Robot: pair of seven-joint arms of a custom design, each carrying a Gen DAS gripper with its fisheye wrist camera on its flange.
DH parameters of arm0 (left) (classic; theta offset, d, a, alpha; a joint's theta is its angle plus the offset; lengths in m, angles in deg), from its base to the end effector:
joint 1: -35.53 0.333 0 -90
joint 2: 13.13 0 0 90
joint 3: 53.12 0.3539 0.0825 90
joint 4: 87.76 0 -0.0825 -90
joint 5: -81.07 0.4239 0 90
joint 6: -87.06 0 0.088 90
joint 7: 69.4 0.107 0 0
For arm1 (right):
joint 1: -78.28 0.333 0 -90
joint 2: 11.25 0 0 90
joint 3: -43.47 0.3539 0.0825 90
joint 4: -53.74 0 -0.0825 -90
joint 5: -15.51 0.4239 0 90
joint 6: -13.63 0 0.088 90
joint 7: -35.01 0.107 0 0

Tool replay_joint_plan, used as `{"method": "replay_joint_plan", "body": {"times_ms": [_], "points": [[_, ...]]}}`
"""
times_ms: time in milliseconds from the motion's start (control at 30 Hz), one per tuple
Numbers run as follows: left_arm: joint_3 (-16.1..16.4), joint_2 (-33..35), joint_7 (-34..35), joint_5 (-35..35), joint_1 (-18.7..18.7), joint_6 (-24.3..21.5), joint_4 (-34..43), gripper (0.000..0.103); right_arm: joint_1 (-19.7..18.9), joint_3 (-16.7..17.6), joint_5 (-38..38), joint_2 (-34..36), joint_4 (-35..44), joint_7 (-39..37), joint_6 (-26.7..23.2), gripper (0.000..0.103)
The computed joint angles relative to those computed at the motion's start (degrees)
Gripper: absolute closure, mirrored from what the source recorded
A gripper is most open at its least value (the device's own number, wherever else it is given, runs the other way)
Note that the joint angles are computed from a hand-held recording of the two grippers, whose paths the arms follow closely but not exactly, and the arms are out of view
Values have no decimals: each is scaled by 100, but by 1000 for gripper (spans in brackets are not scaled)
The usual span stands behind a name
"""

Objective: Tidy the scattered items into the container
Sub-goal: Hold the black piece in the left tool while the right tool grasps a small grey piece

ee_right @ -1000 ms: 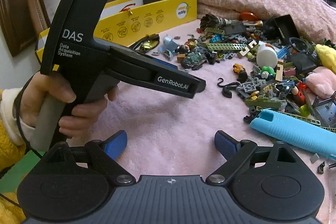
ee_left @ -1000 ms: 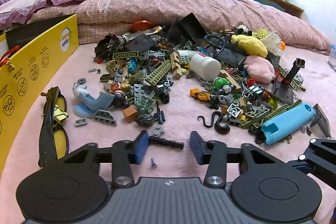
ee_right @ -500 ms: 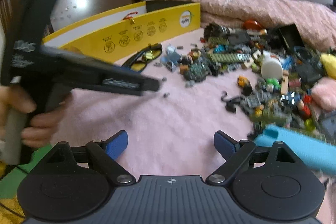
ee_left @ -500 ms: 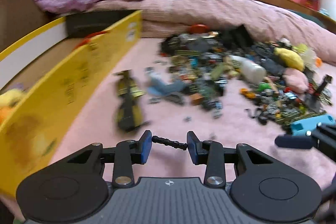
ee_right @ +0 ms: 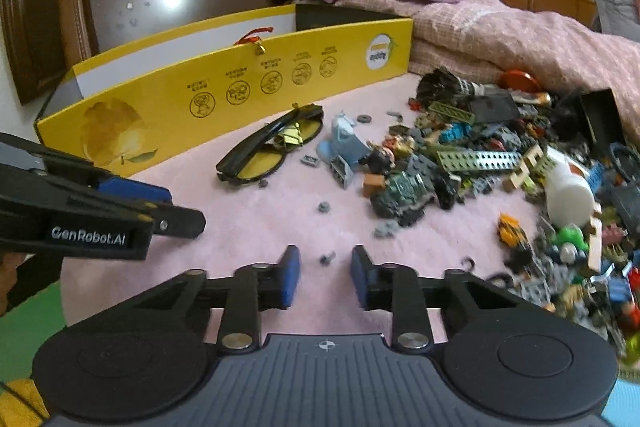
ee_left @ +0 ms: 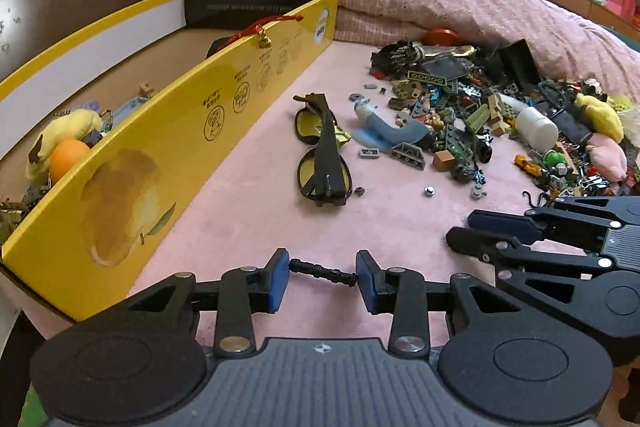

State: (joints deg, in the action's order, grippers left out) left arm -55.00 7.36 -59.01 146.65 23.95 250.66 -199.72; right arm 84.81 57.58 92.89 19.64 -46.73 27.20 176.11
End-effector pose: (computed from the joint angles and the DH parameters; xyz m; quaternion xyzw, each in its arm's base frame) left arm 0.6491 -0.2046 0.3416 -0.6999 0.6151 -0.2356 0.2762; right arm 0.7061 0.1893 0.3034 -0.8305 0.3529 -0.1434 0.4065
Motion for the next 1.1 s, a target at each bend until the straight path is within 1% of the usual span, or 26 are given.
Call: {"method": "replay_joint_plan", "body": {"times_ms": [33, 100, 233, 400, 1100], "points": [[-30, 10, 64, -90, 19, -34, 7, 64, 44, -19, -55, 12, 10, 18, 57, 88], [-85, 25, 207, -302, 57, -88, 21, 64, 77, -6, -94, 15, 4, -32, 159, 92], [-89, 37, 281, -500, 48, -157, 52, 64, 86, -11, -236, 9, 1, 53, 147, 96], [-46, 48, 245, -498, 6, -176, 70, 64, 51, -36, -424, -32, -10, 373, 0, 96], [-31, 89, 264, -517, -3, -205, 106, 64, 9, -107, -508, -195, -149, 565, -237, 96]]}}
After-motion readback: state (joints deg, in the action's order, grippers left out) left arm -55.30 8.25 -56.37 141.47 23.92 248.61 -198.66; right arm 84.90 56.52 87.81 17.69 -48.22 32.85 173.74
